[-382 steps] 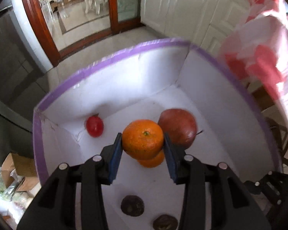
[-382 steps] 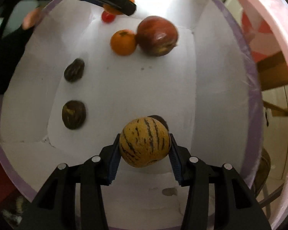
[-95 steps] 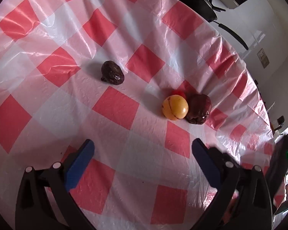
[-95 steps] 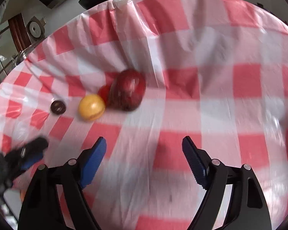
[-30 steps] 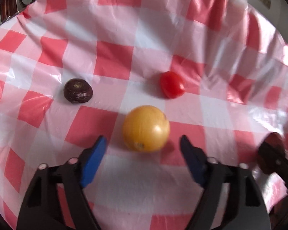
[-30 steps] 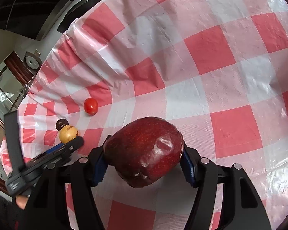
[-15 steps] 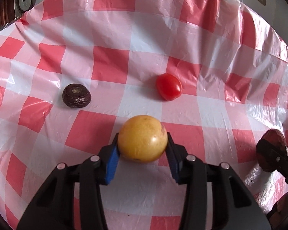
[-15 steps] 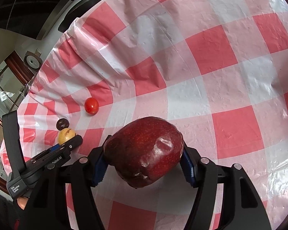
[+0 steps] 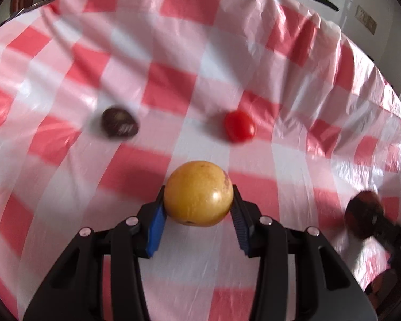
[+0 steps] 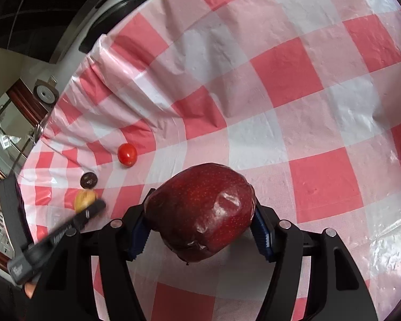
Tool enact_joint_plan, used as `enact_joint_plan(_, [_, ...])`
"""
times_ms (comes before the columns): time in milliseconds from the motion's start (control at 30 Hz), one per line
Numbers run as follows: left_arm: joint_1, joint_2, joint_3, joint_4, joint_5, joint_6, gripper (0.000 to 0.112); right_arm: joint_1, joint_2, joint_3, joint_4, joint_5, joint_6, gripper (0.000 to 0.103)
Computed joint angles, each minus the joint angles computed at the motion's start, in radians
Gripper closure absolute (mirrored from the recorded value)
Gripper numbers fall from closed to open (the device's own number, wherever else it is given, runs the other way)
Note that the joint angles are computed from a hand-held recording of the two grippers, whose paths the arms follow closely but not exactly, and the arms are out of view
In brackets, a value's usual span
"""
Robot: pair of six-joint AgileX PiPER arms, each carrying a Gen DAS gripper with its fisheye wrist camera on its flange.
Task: Organize fruits
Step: 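Grasp the yellow plum with the left tool while the right tool holds the apple, then carry the yellow plum and red apple to the white box and lower them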
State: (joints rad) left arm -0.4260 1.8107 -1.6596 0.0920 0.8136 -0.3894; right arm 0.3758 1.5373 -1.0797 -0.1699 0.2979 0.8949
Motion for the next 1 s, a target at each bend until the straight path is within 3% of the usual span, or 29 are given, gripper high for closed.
enact_joint_plan(100, [-0.027, -0.145, 0.183, -0.001, -0.066, -0.017, 0.067, 0.002, -0.046, 0.051, 0.035, -0.044, -0.025, 0.04])
enact_joint_plan(233, [-0.076, -0.318, 0.371, 0.021, -0.101, -0.05, 0.067, 0.074, -0.128, 0.13, -0.139, -0.008, 0.243, 0.04])
enact_joint_plan(433, [-0.134, -0.543, 0.558, 0.099, -0.078, -0.121, 0.067, 0.311, -0.215, 0.189, -0.525, 0.075, 0.729, 0.04])
enact_joint_plan(533, [-0.155, -0.652, 0.631, 0.156, -0.046, -0.161, 0.067, 0.45, -0.225, 0.193, -0.637, 0.128, 0.899, 0.04])
enact_joint_plan(733, [-0.157, -0.911, 0.805, 0.227, 0.034, -0.224, 0.067, 0.687, -0.177, 0.147, -0.762, 0.227, 1.055, 0.04])
enact_joint_plan(867, [0.098, -1.052, 0.859, -0.025, 0.064, 0.05, 0.067, 0.792, -0.13, 0.083, -0.768, 0.288, 1.051, 0.04])
enact_joint_plan(1000, [0.46, -1.138, 0.871, -0.339, 0.144, 0.45, 0.067, 0.885, -0.08, 0.012, -0.761, 0.34, 1.026, 0.04])
